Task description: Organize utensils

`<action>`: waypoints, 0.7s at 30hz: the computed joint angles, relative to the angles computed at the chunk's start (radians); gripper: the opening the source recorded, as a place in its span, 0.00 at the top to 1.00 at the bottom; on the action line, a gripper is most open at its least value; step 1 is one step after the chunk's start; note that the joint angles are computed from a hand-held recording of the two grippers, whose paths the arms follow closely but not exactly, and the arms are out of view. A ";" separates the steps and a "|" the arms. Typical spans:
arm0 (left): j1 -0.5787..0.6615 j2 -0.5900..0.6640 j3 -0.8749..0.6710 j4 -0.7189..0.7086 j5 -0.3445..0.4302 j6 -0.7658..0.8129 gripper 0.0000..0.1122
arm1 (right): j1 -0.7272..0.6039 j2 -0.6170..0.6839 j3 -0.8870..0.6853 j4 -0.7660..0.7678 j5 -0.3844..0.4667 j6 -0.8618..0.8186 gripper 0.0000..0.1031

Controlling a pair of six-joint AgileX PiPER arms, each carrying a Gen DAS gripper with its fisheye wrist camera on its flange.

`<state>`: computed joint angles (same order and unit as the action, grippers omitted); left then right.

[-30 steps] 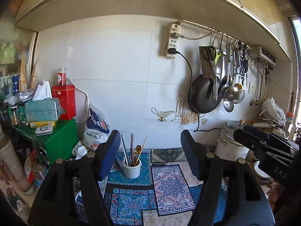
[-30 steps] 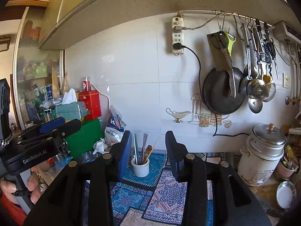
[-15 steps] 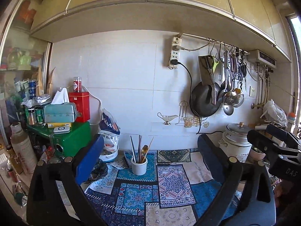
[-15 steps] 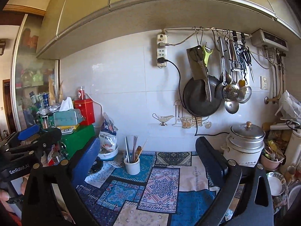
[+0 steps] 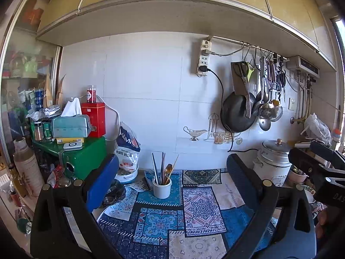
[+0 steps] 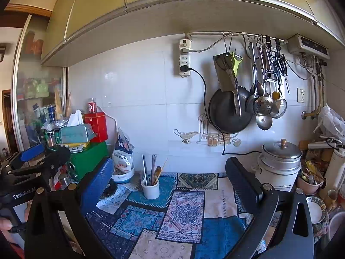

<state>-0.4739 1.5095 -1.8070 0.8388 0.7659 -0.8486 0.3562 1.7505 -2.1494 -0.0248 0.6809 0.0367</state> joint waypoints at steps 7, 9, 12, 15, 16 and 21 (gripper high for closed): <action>0.014 0.012 0.001 -0.026 0.006 0.001 0.10 | 0.010 0.014 -0.025 -0.015 0.026 0.007 0.00; 0.017 0.015 -0.002 -0.034 0.005 0.004 0.10 | 0.009 0.019 -0.034 -0.009 0.035 0.001 0.00; 0.015 0.019 -0.007 -0.031 0.009 0.003 0.10 | 0.009 0.022 -0.040 -0.013 0.041 0.002 0.00; 0.014 0.020 -0.008 -0.030 0.010 0.002 0.10 | 0.010 0.022 -0.042 -0.013 0.041 0.004 0.00; 0.013 0.020 -0.008 -0.030 0.010 0.001 0.10 | 0.010 0.022 -0.042 -0.015 0.041 0.004 0.00; 0.013 0.026 -0.012 -0.029 0.002 0.002 0.10 | 0.008 0.018 -0.033 -0.012 0.036 0.004 0.00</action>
<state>-0.4605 1.5352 -1.8186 0.8096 0.7678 -0.8463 0.3641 1.7687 -2.1828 -0.0372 0.7164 0.0402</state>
